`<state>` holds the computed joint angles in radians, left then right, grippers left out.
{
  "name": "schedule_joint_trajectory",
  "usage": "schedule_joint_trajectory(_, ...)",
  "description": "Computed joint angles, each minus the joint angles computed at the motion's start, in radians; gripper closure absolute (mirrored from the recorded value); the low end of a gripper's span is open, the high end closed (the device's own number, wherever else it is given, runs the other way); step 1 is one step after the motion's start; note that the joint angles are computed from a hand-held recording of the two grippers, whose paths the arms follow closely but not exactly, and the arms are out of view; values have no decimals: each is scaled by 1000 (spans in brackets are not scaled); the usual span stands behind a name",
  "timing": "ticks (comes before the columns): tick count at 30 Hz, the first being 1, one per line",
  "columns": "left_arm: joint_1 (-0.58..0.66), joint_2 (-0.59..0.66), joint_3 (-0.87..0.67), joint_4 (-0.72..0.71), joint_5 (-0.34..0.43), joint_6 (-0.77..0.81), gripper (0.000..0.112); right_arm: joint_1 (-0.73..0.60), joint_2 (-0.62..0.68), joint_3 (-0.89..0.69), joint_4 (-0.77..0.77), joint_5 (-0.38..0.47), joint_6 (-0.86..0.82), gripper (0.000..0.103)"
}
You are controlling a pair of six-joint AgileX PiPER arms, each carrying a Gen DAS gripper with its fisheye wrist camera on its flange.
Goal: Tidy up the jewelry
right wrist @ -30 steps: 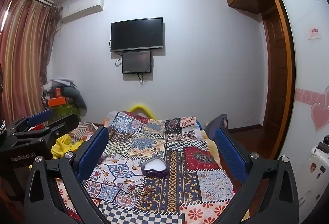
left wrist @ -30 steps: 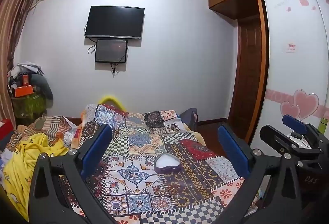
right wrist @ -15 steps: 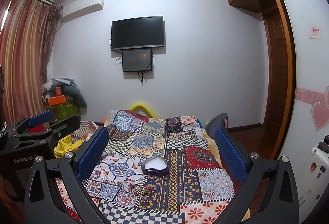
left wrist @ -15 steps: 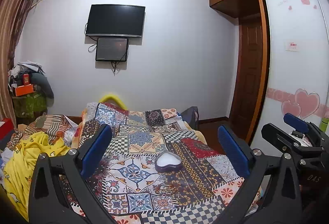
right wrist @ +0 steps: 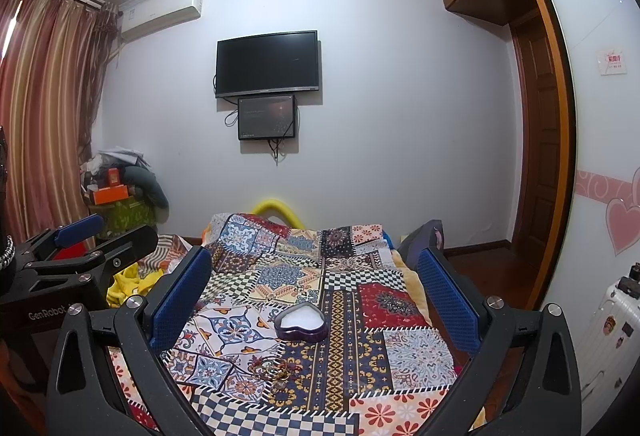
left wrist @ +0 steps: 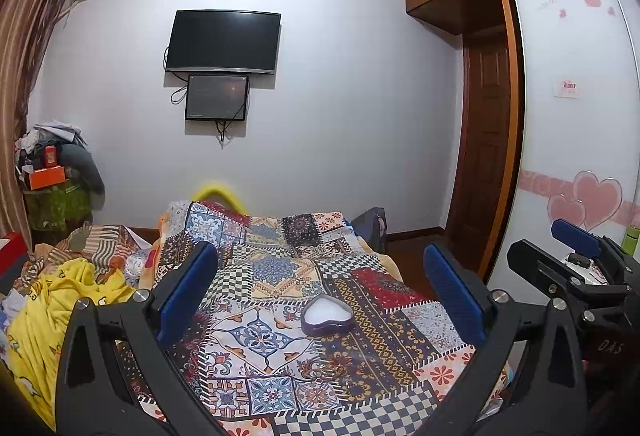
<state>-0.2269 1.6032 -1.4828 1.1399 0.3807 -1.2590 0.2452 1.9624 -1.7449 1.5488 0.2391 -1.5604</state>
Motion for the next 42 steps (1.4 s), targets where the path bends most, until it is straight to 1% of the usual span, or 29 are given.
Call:
schedule_joint_trajectory(1,0,0,0,0,0,0,9,3,5,-8,-18,-3,18,1)
schedule_joint_trajectory(14,14,2,-10,-61,-6,53,9,7,11,-7,-15,-8,12,1)
schedule_joint_trajectory(17,15,1,-10,-76,-5,64,9,7,13,-10,-34,-8,31,1)
schedule_joint_trajectory(21,11,1,-12,-72,1,60,9,9,12,4,10,-11,-16,1)
schedule_joint_trajectory(24,10,3,-14,-75,2,61,9,9,12,5,8,-11,-15,1)
schedule_joint_trajectory(33,12,2,-11,-72,0,58,9,9,16,-9,-47,-10,41,1)
schedule_joint_trajectory(39,13,1,-10,-76,-1,61,9,9,16,2,-35,-11,27,1)
schedule_joint_trajectory(42,20,2,-9,-86,-5,70,9,8,26,-15,-105,-9,101,1)
